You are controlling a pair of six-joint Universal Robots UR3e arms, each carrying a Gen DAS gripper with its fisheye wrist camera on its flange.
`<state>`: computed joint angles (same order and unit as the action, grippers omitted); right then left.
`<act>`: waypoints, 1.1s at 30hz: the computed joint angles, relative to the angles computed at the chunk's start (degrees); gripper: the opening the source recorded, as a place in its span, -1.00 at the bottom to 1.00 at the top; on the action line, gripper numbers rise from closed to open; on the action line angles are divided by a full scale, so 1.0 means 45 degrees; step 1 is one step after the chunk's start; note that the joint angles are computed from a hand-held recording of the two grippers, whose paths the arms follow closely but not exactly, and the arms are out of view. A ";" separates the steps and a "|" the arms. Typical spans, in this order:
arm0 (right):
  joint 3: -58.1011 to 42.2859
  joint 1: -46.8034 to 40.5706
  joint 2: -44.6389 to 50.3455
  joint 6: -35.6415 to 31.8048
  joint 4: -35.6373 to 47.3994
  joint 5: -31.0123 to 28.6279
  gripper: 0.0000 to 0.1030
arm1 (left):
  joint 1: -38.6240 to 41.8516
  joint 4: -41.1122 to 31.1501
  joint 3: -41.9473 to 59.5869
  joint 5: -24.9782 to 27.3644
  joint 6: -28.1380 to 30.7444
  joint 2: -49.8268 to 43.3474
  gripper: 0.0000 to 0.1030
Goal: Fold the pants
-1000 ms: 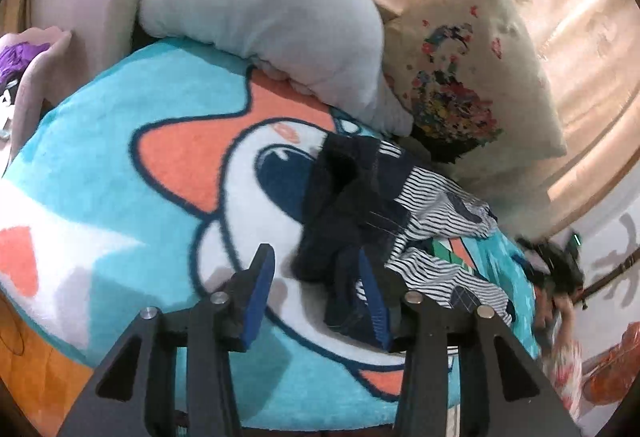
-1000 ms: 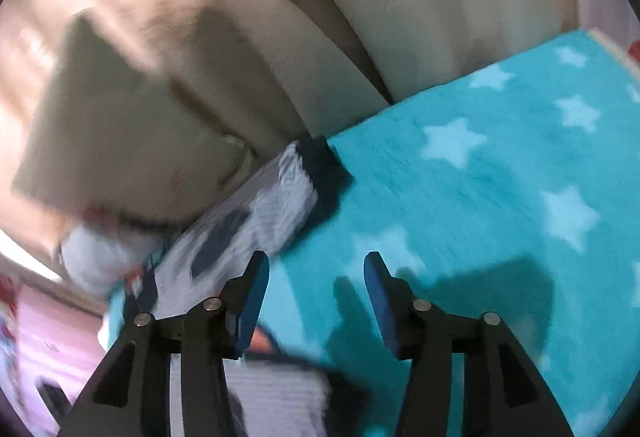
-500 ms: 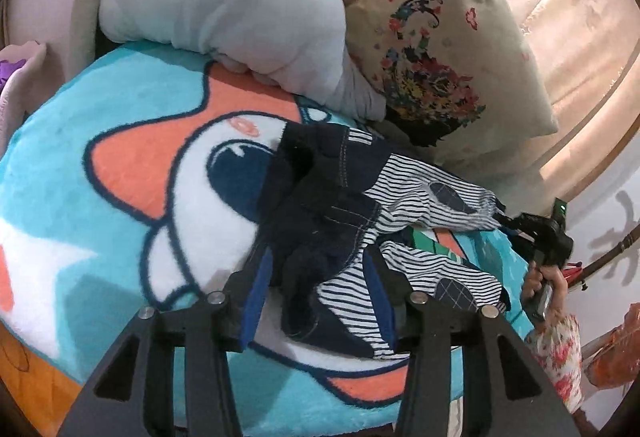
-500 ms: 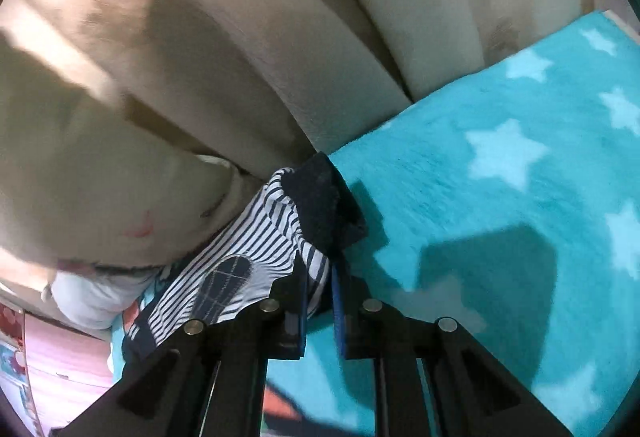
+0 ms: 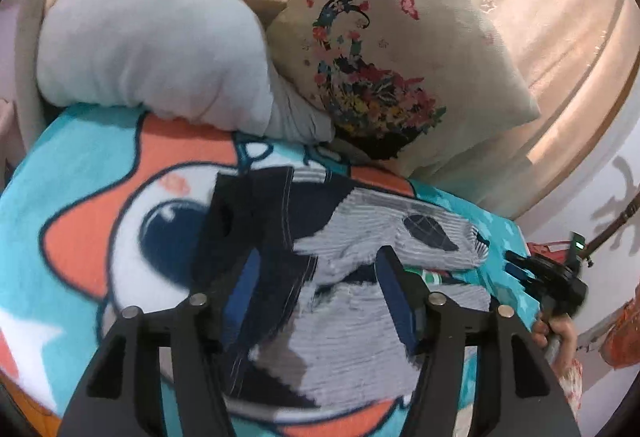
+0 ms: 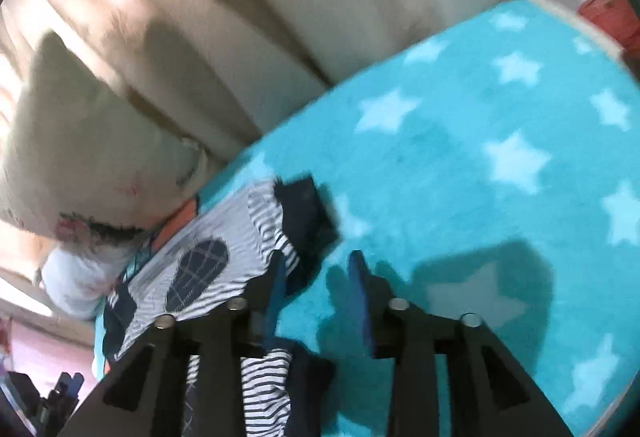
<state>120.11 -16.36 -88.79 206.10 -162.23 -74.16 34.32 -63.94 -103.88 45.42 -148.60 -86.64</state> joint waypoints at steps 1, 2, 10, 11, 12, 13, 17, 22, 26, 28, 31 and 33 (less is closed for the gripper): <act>0.0142 0.0122 -0.0183 0.0073 -0.0392 -0.0067 -0.25 | -0.0607 0.0339 0.0596 0.0325 -0.0388 -0.0861 0.16; 0.0127 0.0277 -0.0268 -0.0035 -0.0640 0.0121 -0.25 | -0.1003 0.0643 0.0852 0.0692 -0.0801 -0.1313 0.16; -0.4144 0.2695 0.3248 -0.0446 0.0535 0.1694 -0.25 | -0.4452 0.2904 0.3217 0.4986 -0.3349 -0.5035 0.13; -0.5179 0.3093 0.4073 -0.0364 0.0904 0.1820 -0.25 | -0.4627 0.3134 0.3345 0.5450 -0.3594 -0.5339 0.12; -0.6266 0.3480 0.4949 -0.0222 0.1255 0.2053 -0.25 | -0.4697 0.3253 0.3465 0.5752 -0.3771 -0.5595 0.10; -0.6967 0.3727 0.5586 -0.0043 0.1392 0.2350 -0.25 | -0.4638 0.3289 0.3572 0.5839 -0.3902 -0.5835 0.05; -0.9540 0.4613 0.8162 0.1344 0.1213 0.4245 -0.25 | -0.4065 0.3577 0.3232 0.5187 -0.3973 -0.5730 -0.12; -1.2269 0.4925 1.0586 0.2157 0.2647 0.4974 -0.27 | -0.3898 0.3511 0.3220 0.4984 -0.3913 -0.5715 -0.12; -0.9741 0.4119 0.9196 0.1569 0.1928 0.4402 -0.49 | -0.3819 0.3399 0.3361 0.4816 -0.3775 -0.5824 -0.12; -0.7710 0.3413 0.7703 0.1275 0.1428 0.3410 -0.50 | -0.3749 0.3396 0.3362 0.4625 -0.3707 -0.5884 -0.12; -0.4493 0.1469 0.5854 0.1178 0.0355 0.3966 -0.51 | -0.3552 0.3340 0.3307 0.4298 -0.3600 -0.5915 -0.12; -0.2786 0.0297 0.4627 0.0909 -0.0013 0.3950 -0.51 | -0.3423 0.3001 0.3521 0.4133 -0.3461 -0.5995 -0.12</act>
<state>107.58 -15.02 -67.97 210.19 -162.29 -56.38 18.92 -50.43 -88.04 64.02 -164.17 -113.62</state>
